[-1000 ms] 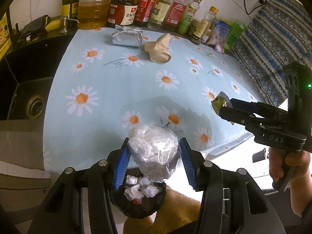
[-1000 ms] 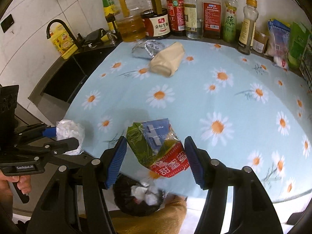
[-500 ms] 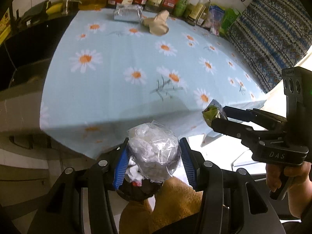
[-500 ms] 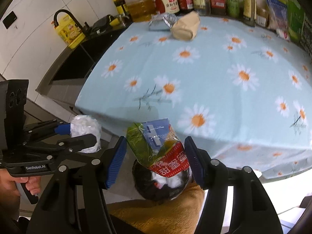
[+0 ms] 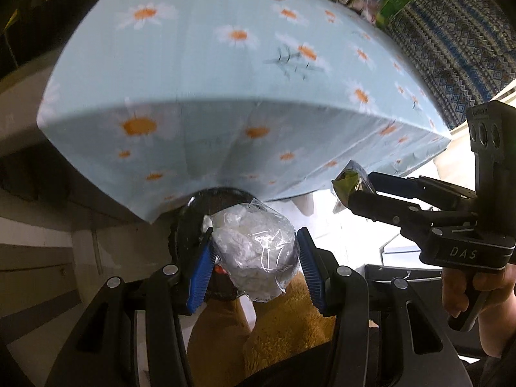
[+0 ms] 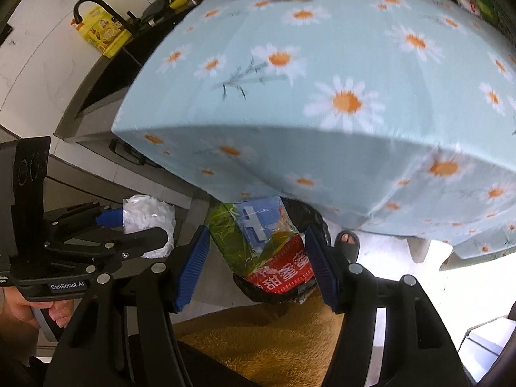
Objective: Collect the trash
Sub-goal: 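Lower the tissue ball and snack package into the black bin and release both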
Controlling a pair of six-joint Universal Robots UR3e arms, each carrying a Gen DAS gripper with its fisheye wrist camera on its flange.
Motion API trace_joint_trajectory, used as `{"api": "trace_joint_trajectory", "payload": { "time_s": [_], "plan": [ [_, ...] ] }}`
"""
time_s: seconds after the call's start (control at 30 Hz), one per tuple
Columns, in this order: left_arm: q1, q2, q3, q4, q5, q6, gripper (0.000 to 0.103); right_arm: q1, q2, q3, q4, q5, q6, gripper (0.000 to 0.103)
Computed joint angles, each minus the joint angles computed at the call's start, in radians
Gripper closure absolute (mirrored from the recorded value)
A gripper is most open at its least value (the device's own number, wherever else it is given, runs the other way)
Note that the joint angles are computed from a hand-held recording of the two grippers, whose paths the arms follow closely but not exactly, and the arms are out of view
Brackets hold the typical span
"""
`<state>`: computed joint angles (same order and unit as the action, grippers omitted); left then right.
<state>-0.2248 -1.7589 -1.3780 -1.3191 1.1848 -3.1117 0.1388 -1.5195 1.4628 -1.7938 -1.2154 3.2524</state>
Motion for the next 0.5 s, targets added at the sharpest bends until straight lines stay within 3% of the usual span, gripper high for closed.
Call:
{"api": "trace_joint_trajectory", "payload": {
  "time_s": [0.43,0.5],
  "plan": [
    [0.004,-0.045,-0.037,-0.001,0.007,-0.028,0.053,0.003,0.050,0.020,-0.035,0.043,0.014,0.041],
    [0.002,-0.055,-0.026,-0.012,0.017,-0.038,0.042,-0.001,0.062,0.013,-0.028,0.065,0.008,0.040]
  ]
}}
